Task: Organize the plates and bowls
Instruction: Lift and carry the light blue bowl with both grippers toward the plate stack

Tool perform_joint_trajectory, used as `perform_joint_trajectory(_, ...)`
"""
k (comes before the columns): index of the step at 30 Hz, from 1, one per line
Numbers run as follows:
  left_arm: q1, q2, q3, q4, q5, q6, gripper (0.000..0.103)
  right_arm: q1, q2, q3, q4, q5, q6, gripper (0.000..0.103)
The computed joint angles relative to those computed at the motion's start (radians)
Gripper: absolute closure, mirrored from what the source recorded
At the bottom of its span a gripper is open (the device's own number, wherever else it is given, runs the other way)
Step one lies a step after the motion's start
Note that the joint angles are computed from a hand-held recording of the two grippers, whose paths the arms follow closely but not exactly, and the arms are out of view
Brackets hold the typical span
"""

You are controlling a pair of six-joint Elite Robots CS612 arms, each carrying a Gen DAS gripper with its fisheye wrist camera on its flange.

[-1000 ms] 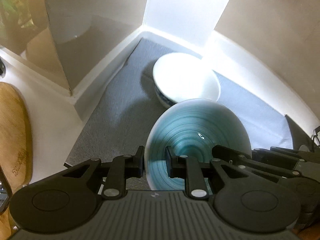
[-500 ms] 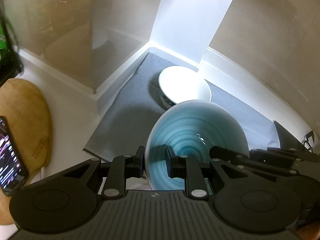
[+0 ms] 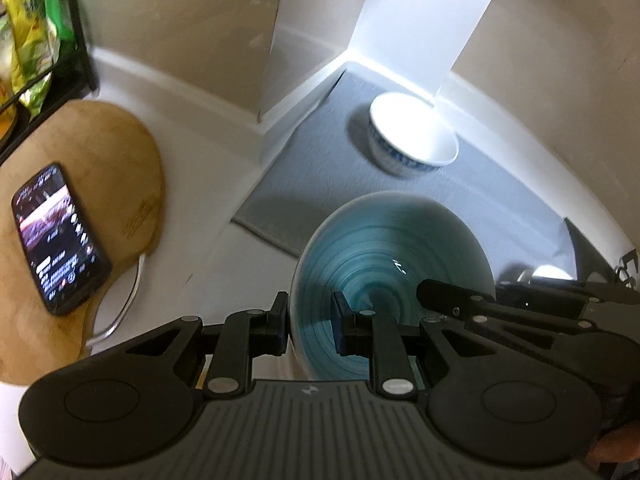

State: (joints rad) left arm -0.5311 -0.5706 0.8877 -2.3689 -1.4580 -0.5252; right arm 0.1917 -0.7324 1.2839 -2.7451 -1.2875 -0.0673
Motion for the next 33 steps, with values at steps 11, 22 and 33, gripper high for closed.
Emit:
perform_joint_trajectory(11,0.003,-0.008,0.026,0.059,-0.049,-0.018,0.08,0.002,0.011,-0.016,0.082,0.004,-0.045,0.087)
perform_joint_trajectory(22,0.01,0.0,0.011,0.081,-0.069,-0.014,0.08,-0.006,0.024,-0.048,0.172,0.046,-0.061,0.085)
perform_joint_trajectory(33,0.016,-0.012,0.031,0.058,-0.047,-0.046,0.069,-0.016,0.031,-0.095,0.305,0.11,-0.048,0.063)
